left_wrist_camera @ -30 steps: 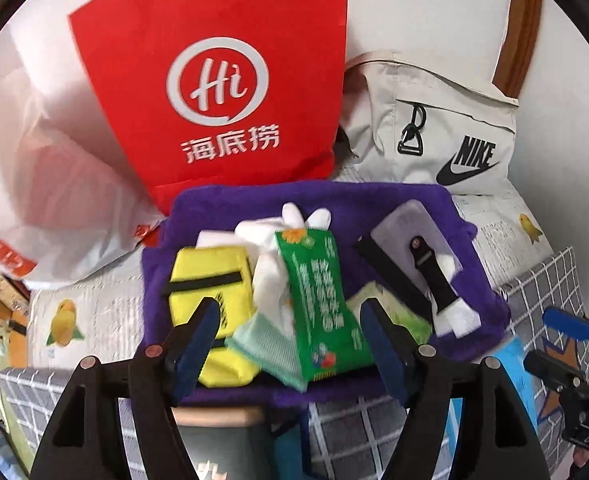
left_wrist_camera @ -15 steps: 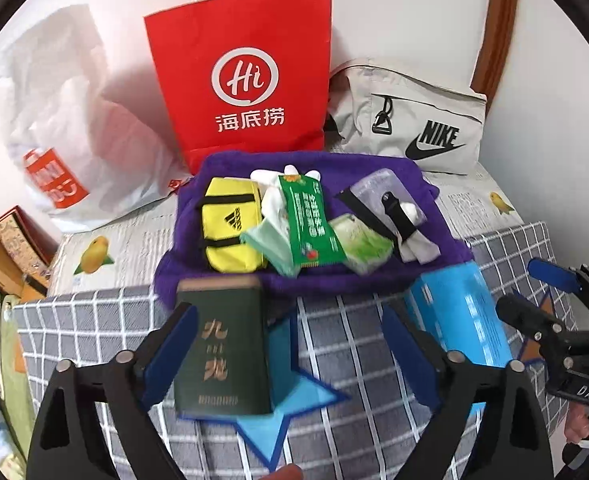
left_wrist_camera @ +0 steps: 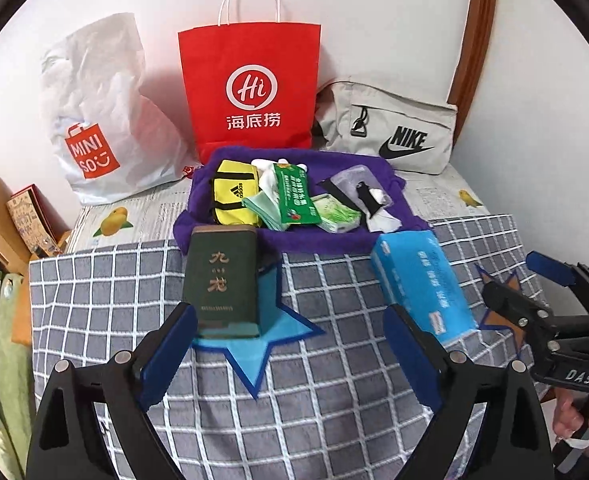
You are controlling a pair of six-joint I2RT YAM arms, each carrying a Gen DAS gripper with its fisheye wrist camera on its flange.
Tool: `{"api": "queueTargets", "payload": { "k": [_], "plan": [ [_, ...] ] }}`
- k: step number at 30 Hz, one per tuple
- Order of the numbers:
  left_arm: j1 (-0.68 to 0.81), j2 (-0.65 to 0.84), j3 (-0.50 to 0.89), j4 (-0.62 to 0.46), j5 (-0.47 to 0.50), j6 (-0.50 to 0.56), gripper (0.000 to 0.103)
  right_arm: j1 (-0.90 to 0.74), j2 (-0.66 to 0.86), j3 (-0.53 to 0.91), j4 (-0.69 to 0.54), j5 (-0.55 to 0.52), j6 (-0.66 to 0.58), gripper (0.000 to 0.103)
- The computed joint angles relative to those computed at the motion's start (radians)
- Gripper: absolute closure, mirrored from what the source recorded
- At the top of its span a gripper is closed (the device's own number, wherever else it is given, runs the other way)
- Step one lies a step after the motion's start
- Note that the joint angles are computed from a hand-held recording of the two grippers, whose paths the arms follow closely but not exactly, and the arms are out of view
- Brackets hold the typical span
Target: Organize soft objects
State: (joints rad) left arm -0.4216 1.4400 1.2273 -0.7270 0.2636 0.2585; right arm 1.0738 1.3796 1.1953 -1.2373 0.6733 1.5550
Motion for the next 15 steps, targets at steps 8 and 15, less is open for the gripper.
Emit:
{"api": "queueTargets", "payload": {
  "k": [8,15],
  "plan": [
    [-0.006,-0.09,-0.031,-0.033,0.003,-0.009,0.009,0.073,0.047,0.099,-0.115,0.02,0.076,0.006],
    [-0.001,-0.13,-0.039,-0.047,-0.008,-0.009,0.009,0.095,0.062,0.133,-0.153,0.023,0.101,0.006]
  ]
}}
